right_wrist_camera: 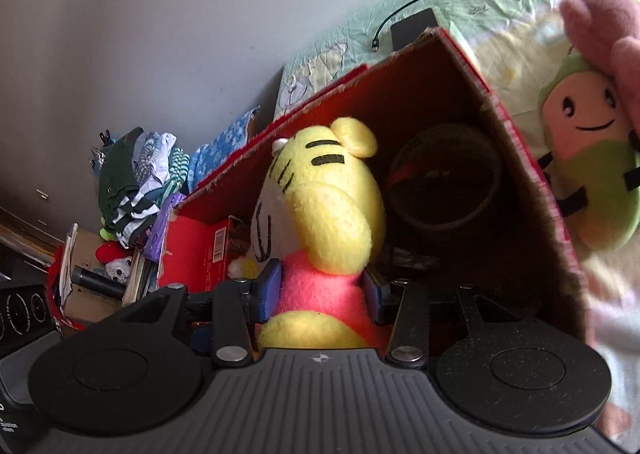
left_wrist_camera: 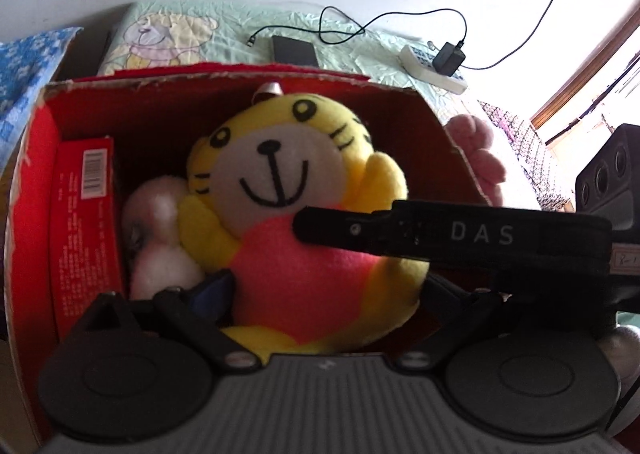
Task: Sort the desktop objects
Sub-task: 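Carry the yellow tiger with the right gripper into the red box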
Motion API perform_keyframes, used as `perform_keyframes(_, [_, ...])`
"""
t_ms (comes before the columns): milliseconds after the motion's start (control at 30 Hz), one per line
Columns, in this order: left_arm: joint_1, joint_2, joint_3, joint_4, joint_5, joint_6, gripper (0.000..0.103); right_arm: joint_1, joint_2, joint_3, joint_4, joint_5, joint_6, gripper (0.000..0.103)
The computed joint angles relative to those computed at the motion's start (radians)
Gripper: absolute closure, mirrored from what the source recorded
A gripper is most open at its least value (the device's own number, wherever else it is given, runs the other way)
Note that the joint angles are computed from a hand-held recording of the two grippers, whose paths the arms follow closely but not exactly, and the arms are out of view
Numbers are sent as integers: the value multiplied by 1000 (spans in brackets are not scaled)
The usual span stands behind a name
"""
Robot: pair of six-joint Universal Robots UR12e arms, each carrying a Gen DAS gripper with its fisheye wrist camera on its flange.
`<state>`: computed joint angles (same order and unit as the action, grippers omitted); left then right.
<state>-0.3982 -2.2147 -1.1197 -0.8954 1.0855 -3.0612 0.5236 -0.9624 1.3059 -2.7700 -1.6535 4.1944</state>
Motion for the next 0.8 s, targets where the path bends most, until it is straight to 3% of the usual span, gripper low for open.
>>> perform_keyframes(200, [1, -4, 7, -30, -8, 19, 2, -5, 7, -11, 28, 26, 9, 57])
perform_keyframes(467, [-4, 8, -2, -28, 16, 55, 3, -2, 1, -15, 46, 7, -22, 44])
perform_keyframes(633, [-9, 28, -27, 21, 33, 64, 4, 13, -2, -28, 71, -70, -69, 38])
perform_keyframes(800, [-11, 51, -71, 127, 48, 43, 4, 31, -11, -20, 54, -191, -77, 38])
